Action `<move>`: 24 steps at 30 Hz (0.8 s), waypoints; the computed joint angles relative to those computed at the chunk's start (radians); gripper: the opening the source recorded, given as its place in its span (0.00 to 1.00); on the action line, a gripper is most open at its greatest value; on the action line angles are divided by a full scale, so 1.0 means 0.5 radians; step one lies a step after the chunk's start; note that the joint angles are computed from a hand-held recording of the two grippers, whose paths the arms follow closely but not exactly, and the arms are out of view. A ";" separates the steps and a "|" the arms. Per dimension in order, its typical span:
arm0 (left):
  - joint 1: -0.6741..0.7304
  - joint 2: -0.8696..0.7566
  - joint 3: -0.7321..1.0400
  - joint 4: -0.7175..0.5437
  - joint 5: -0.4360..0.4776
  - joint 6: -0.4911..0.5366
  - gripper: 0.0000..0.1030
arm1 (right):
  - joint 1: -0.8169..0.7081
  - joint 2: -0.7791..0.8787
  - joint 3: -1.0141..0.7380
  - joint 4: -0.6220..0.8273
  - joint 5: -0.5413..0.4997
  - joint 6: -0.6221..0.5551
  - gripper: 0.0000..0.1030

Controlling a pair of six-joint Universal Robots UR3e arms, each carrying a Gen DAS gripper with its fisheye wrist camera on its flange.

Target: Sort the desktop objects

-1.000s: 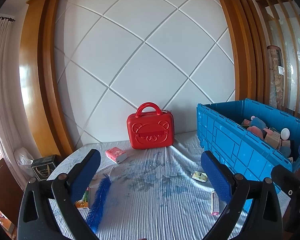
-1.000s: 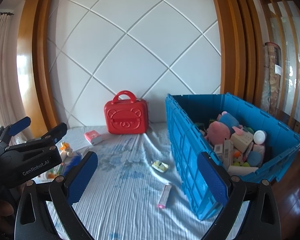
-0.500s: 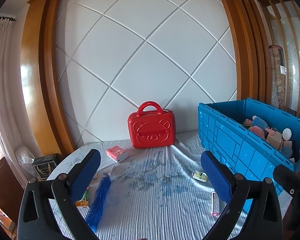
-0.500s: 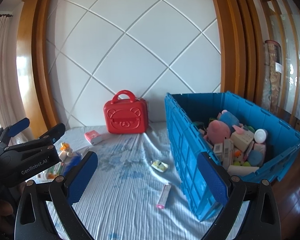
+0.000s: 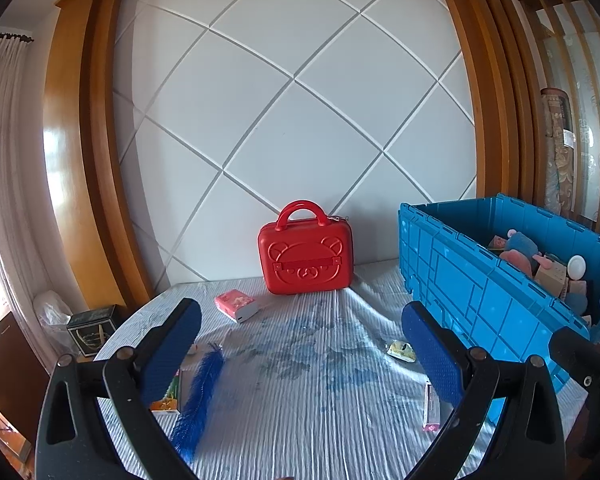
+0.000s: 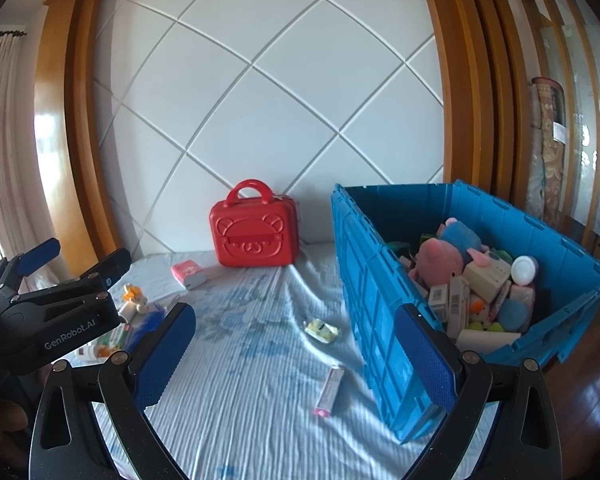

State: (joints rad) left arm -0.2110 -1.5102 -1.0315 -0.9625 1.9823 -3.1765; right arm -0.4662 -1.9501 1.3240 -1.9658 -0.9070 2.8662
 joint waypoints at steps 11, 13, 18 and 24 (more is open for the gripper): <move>-0.019 0.001 -0.052 0.018 0.053 -0.029 0.99 | -0.031 -0.005 0.030 0.017 0.051 -0.047 0.98; -0.022 0.005 -0.074 0.023 0.068 -0.039 0.99 | -0.040 -0.006 0.041 0.022 0.066 -0.062 0.98; -0.017 0.028 -0.163 0.028 0.115 -0.092 0.99 | 0.016 0.041 0.039 0.011 0.053 -0.092 0.98; 0.008 0.101 -0.346 0.047 0.186 -0.159 0.99 | 0.160 0.129 0.041 -0.026 0.025 -0.138 0.98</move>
